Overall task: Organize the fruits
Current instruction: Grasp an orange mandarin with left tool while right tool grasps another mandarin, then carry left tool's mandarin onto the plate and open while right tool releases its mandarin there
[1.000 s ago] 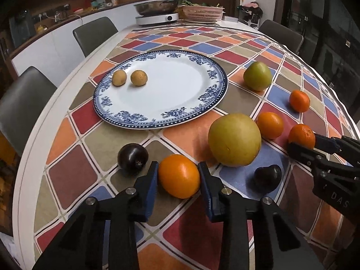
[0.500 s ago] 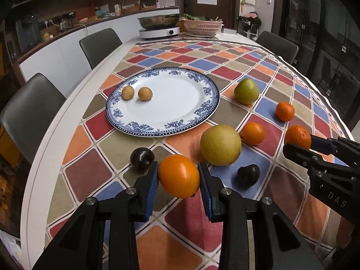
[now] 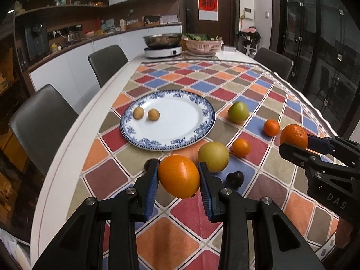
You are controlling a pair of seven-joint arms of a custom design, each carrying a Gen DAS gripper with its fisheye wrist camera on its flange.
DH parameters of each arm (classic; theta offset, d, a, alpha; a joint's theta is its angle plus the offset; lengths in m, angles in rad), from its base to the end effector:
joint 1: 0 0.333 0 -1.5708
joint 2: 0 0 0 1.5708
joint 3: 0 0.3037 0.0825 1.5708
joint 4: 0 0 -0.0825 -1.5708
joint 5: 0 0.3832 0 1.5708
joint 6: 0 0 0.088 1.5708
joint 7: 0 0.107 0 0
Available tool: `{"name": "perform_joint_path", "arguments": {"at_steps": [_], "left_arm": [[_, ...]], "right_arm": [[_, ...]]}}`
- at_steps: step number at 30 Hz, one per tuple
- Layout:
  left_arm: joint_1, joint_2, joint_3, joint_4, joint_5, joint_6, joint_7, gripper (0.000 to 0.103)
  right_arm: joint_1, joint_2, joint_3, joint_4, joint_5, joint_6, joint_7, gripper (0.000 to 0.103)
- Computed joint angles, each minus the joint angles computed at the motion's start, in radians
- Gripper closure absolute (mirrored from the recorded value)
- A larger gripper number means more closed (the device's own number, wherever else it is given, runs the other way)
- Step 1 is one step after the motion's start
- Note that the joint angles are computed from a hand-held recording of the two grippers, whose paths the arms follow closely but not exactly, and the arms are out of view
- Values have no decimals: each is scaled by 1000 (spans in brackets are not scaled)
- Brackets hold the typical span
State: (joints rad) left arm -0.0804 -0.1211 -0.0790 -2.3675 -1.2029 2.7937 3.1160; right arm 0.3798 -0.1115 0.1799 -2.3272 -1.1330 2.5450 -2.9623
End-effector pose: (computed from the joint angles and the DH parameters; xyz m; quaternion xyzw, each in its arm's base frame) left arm 0.5085 -0.0384 0.4007 -0.4050 0.8242 -0.3449 0.1939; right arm 0.4321 0.2852 0.3998 -0.5395 0.7403 -0.3045 0.2611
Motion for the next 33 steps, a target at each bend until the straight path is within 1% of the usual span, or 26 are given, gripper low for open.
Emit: {"name": "perform_joint_path", "arguments": {"at_steps": [4, 9, 16, 20, 24, 31, 33], "left_arm": [[-7, -34, 9, -7, -51, 1, 54, 68], [-13, -58, 19, 3, -93, -9, 90, 68], [-12, -61, 28, 43, -139, -20, 122, 68], [-8, -39, 25, 89, -179, -13, 155, 68], [1, -9, 18, 136, -210, -8, 188, 68], [20, 74, -8, 222, -212, 10, 198, 68], [28, 103, -17, 247, -197, 9, 181, 68]], "right_arm": [[3, -20, 8, 4, -20, -5, 9, 61], [1, -34, 15, 21, -44, -10, 1, 61], [-2, -30, 20, 72, -86, -26, -24, 61], [-4, -11, 16, 117, -112, -31, -44, 61], [-5, 19, 2, 161, -114, -15, -77, 61], [-5, 85, -28, 230, -111, 13, -135, 61], [-9, 110, -43, 250, -93, 44, -160, 61]]}}
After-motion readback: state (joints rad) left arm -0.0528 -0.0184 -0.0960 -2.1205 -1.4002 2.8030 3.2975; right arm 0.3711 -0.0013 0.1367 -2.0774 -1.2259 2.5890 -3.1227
